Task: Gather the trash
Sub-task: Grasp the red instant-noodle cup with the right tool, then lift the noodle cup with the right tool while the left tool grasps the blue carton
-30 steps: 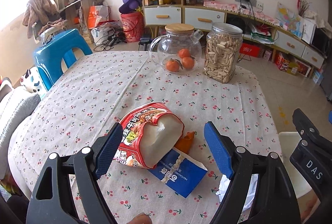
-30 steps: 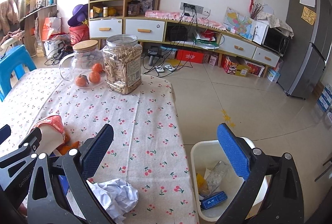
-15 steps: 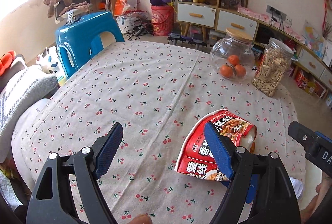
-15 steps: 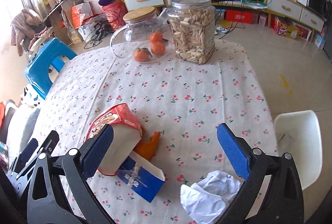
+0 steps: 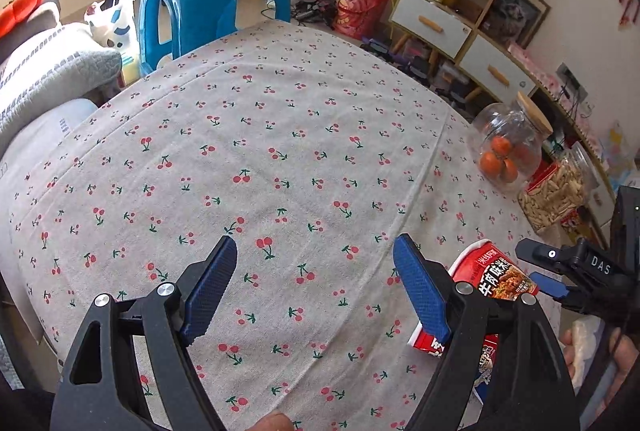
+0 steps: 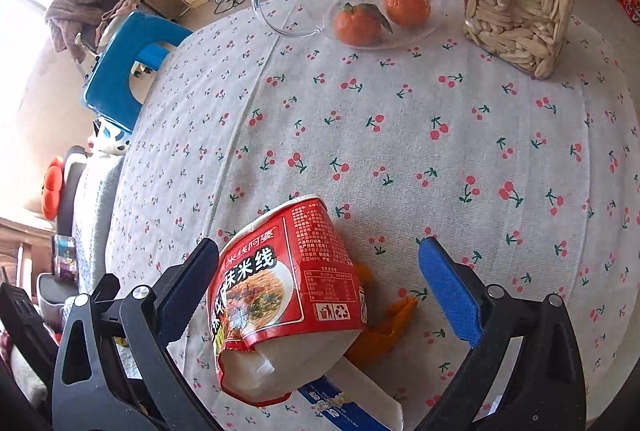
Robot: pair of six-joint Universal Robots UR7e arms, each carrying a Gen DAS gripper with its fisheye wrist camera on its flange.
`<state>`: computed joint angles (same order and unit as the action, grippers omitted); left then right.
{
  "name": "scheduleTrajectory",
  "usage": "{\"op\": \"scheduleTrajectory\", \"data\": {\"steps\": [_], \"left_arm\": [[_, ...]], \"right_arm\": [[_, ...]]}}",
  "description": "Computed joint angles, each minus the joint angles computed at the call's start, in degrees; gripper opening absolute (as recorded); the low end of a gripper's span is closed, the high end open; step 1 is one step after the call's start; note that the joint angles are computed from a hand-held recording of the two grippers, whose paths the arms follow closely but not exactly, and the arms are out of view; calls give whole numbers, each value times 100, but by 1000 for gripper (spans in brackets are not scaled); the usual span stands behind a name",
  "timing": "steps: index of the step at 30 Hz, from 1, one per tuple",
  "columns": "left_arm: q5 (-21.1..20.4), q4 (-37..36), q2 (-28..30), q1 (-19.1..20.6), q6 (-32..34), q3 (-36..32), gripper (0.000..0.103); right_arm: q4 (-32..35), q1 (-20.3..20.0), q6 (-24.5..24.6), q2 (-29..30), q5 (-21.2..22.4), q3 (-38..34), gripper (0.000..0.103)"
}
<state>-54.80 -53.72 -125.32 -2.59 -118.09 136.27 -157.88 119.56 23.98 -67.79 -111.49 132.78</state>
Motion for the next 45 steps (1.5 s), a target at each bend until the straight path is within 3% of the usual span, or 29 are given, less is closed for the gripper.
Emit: {"op": "scheduleTrajectory", "data": {"steps": [4, 8, 11, 16, 21, 24, 32, 34, 37, 45], "left_arm": [[61, 62, -210, -13, -21, -51, 78], [91, -93, -390, 126, 80, -14, 78], [67, -296, -465, 257, 248, 46, 78], [42, -314, -549, 276, 241, 62, 78], [32, -294, -504, 207, 179, 40, 78], [35, -488, -398, 200, 282, 58, 78], [24, -328, -366, 13, 48, -2, 78], [4, -57, -463, -82, -151, -75, 78], [-31, 238, -573, -172, -406, -154, 78], [-23, -126, -569, -80, -180, -107, 78]], "right_arm": [[227, -588, -180, 83, 1055, 73, 96], [-298, -623, -310, 171, 1490, 248, 95], [-400, -478, -297, 243, 1368, 235, 67], [-709, -55, -317, 426, 905, 153, 61], [-1165, 290, -289, 198, 797, 260, 41], [-1006, 505, -438, 54, 650, 217, 39], [-388, 388, -807, -394, 1804, 495, 44], [-98, 477, -832, -383, 1729, 458, 51], [-85, 661, -742, -226, 1487, 422, 52], [-478, 977, -422, -351, 1118, 509, 35]]}}
